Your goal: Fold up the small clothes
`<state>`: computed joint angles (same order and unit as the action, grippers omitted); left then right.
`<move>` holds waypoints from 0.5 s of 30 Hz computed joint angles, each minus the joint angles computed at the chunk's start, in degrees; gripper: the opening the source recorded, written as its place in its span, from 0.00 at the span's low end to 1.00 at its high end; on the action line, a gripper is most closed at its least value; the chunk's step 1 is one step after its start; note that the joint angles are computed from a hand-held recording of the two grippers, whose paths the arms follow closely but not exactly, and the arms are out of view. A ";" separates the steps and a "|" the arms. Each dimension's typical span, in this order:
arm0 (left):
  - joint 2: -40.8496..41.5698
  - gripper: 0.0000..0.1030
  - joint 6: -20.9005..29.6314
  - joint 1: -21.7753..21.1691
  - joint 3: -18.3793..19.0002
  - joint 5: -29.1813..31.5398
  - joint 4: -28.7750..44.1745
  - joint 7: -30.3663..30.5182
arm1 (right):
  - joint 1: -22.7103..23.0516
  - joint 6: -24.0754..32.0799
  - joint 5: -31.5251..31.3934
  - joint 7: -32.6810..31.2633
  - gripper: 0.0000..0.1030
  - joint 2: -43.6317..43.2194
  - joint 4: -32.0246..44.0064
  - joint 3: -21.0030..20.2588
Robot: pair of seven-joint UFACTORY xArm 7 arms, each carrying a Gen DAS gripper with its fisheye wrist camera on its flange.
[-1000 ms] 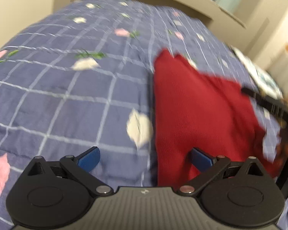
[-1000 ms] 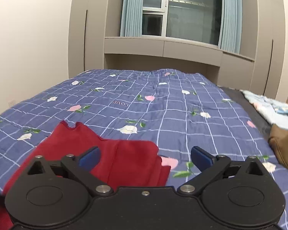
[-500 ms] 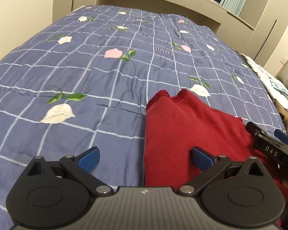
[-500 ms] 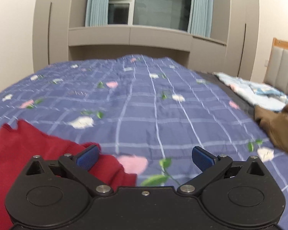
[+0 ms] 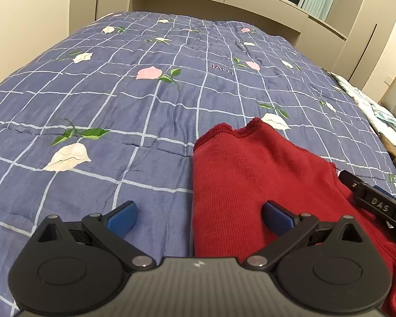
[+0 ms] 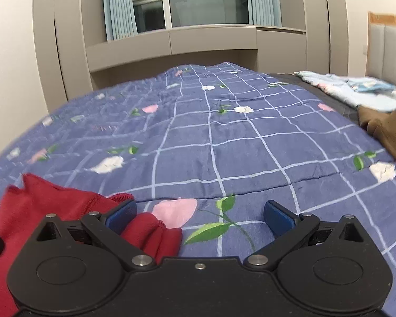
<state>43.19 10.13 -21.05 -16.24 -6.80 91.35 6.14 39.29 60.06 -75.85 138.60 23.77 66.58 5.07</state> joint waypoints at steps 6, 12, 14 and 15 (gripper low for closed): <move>-4.69 0.99 1.18 1.37 -0.43 -1.16 -4.38 -1.10 | 3.27 7.23 -0.52 11.56 0.99 -5.46 -5.89 3.83; -12.54 1.00 -5.71 8.78 -7.81 -4.90 -17.41 3.53 | 10.70 20.74 2.60 2.55 0.99 -3.45 1.52 7.68; -14.80 1.00 -7.82 11.02 -10.02 -6.08 -21.73 4.50 | 14.09 25.89 1.55 -4.53 0.99 0.29 7.03 7.73; -15.87 1.00 -8.91 12.12 -11.05 -6.57 -23.97 4.76 | 15.61 27.93 1.43 -8.48 0.99 2.38 9.81 7.34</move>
<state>27.32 1.22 -8.93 -27.30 -13.37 67.38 10.90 54.90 87.99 -74.42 130.12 26.15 76.39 12.41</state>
